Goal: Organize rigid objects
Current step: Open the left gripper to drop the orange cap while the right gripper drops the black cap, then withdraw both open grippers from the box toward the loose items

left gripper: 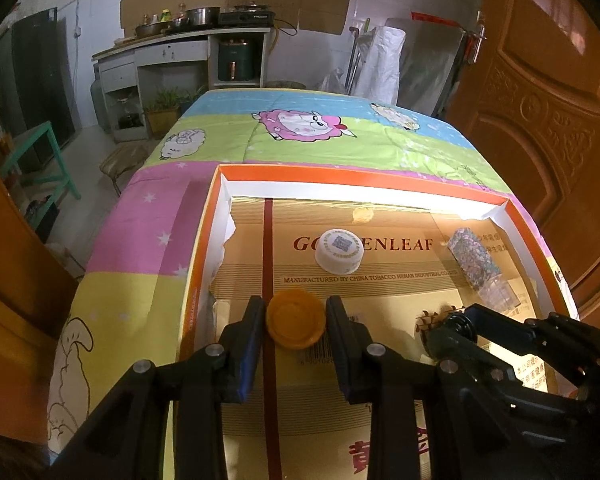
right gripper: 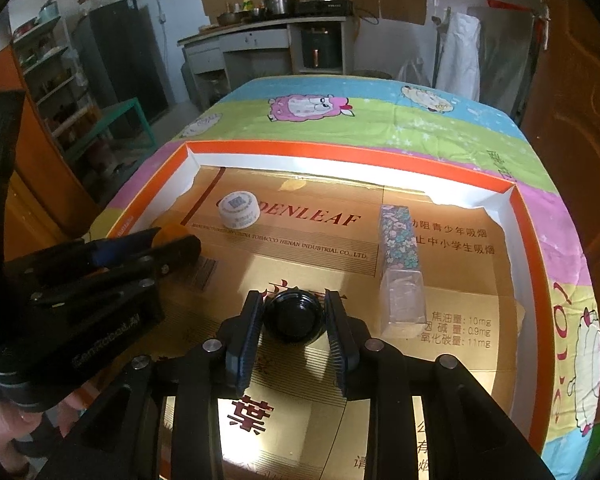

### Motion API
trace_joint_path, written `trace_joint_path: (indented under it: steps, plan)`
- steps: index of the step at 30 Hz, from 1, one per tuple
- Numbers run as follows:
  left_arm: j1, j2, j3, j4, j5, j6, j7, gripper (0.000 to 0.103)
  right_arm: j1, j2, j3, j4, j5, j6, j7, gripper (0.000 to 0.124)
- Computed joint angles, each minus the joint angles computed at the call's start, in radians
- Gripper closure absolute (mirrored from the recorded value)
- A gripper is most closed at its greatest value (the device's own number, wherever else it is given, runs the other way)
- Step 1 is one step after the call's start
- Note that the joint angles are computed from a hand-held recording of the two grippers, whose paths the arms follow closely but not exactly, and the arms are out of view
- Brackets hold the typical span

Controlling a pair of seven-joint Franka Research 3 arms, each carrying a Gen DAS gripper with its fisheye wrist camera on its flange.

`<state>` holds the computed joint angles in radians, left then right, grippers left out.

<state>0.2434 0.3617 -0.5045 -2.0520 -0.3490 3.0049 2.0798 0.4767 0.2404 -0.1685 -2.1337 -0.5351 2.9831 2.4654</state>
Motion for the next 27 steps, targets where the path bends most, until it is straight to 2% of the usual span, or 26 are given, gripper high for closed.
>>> trace_joint_path:
  steps: [4, 6, 11, 16, 20, 27]
  plan:
    - [-0.009, -0.005, 0.009, -0.003, 0.007, 0.000, -0.014, 0.070, 0.010, -0.010, -0.013, -0.010, -0.026, 0.002, 0.031, 0.083]
    - [-0.013, -0.011, 0.013, -0.006, 0.009, -0.001, -0.020, 0.065, 0.013, -0.019, -0.018, -0.018, -0.046, 0.007, 0.052, 0.083]
    - [0.018, -0.031, -0.022, -0.024, -0.027, 0.011, 0.017, 0.057, 0.010, -0.048, -0.018, -0.032, -0.127, -0.003, 0.125, 0.083]
    - [0.045, -0.061, -0.051, -0.046, -0.090, 0.017, 0.069, 0.055, -0.023, -0.082, 0.019, -0.049, -0.193, -0.021, 0.187, 0.082]
    - [0.043, -0.091, -0.052, -0.063, -0.155, 0.011, 0.120, 0.055, -0.055, -0.109, 0.057, -0.064, -0.238, -0.036, 0.226, 0.082]
    - [0.035, -0.168, -0.051, -0.106, -0.338, 0.000, 0.264, 0.055, -0.104, -0.169, 0.126, -0.097, -0.324, -0.069, 0.309, 0.082]
